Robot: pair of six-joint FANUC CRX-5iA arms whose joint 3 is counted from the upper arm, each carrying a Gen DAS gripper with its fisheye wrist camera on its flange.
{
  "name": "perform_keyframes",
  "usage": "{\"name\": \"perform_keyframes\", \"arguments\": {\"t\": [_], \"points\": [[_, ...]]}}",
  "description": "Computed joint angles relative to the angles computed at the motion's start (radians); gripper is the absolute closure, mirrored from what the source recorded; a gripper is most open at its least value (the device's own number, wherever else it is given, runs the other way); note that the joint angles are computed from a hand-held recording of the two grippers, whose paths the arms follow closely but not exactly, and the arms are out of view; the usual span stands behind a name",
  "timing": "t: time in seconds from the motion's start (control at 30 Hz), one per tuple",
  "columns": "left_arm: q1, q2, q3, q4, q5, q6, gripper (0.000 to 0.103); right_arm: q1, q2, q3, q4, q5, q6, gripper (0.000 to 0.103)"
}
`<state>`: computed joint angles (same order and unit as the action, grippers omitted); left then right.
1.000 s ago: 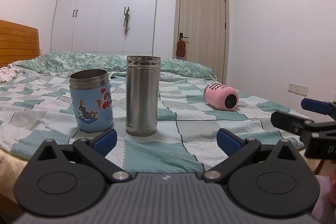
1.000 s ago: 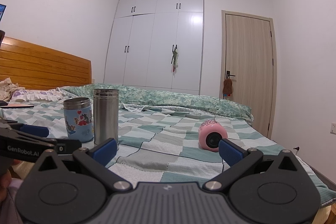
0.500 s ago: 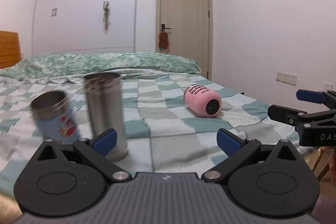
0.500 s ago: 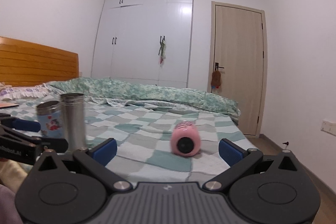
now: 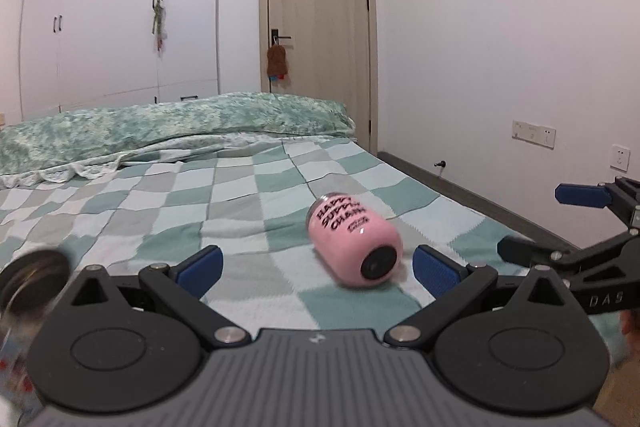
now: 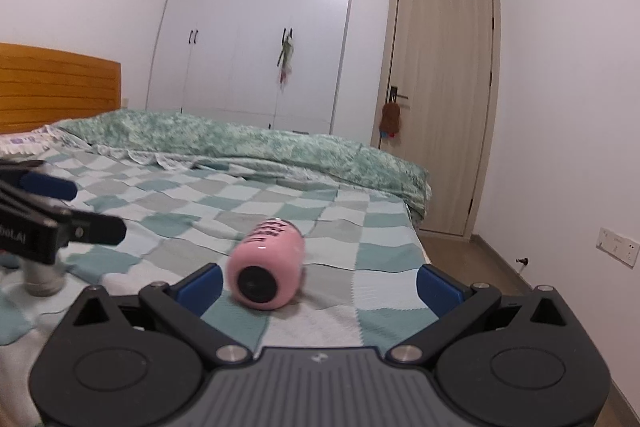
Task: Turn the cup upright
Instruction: 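Move the left tool to the lying pink cup and close on its body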
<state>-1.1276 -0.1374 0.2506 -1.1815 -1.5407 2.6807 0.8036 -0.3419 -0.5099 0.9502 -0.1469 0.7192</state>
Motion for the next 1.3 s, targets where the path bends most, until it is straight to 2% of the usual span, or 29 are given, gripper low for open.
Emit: {"name": "perform_keyframes", "arguments": {"t": [0.1, 0.33, 0.47, 0.6, 0.63, 0.8, 0.9, 1.0, 1.2, 1.3], "points": [[0.118, 0.014, 0.034, 0.091, 0.084, -0.074, 0.0, 0.012, 0.07, 0.103, -0.209, -0.044, 0.207, 0.0], [0.365, 0.069, 0.098, 0.325, 0.213, -0.236, 0.0, -0.014, 0.225, 0.358, -0.623, -0.163, 0.635, 0.0], [0.51, 0.106, 0.121, 0.488, 0.261, -0.312, 0.0, -0.042, 0.3, 0.477, -0.764, -0.228, 0.78, 0.0], [0.626, 0.155, 0.153, 0.639, 0.267, -0.412, 0.0, -0.084, 0.388, 0.631, -0.944, -0.342, 0.922, 0.0], [0.653, 0.168, 0.162, 0.677, 0.264, -0.446, 0.0, -0.09, 0.405, 0.656, -0.961, -0.363, 0.934, 0.0], [0.776, 0.179, 0.131, 0.851, 0.354, -0.598, 0.0, -0.098, 0.474, 0.742, -0.999, -0.426, 0.953, 0.0], [0.847, 0.196, 0.11, 0.979, 0.382, -0.673, 0.0, -0.09, 0.491, 0.746, -0.971, -0.426, 0.928, 0.0], [0.902, 0.197, 0.065, 1.101, 0.424, -0.716, 0.0, -0.078, 0.498, 0.733, -0.919, -0.412, 0.887, 0.0], [0.944, 0.216, 0.045, 1.227, 0.42, -0.723, 0.0, -0.069, 0.51, 0.727, -0.868, -0.413, 0.85, 0.0], [0.955, 0.213, 0.027, 1.264, 0.434, -0.718, 0.007, -0.07, 0.511, 0.733, -0.881, -0.42, 0.864, 0.0]]}}
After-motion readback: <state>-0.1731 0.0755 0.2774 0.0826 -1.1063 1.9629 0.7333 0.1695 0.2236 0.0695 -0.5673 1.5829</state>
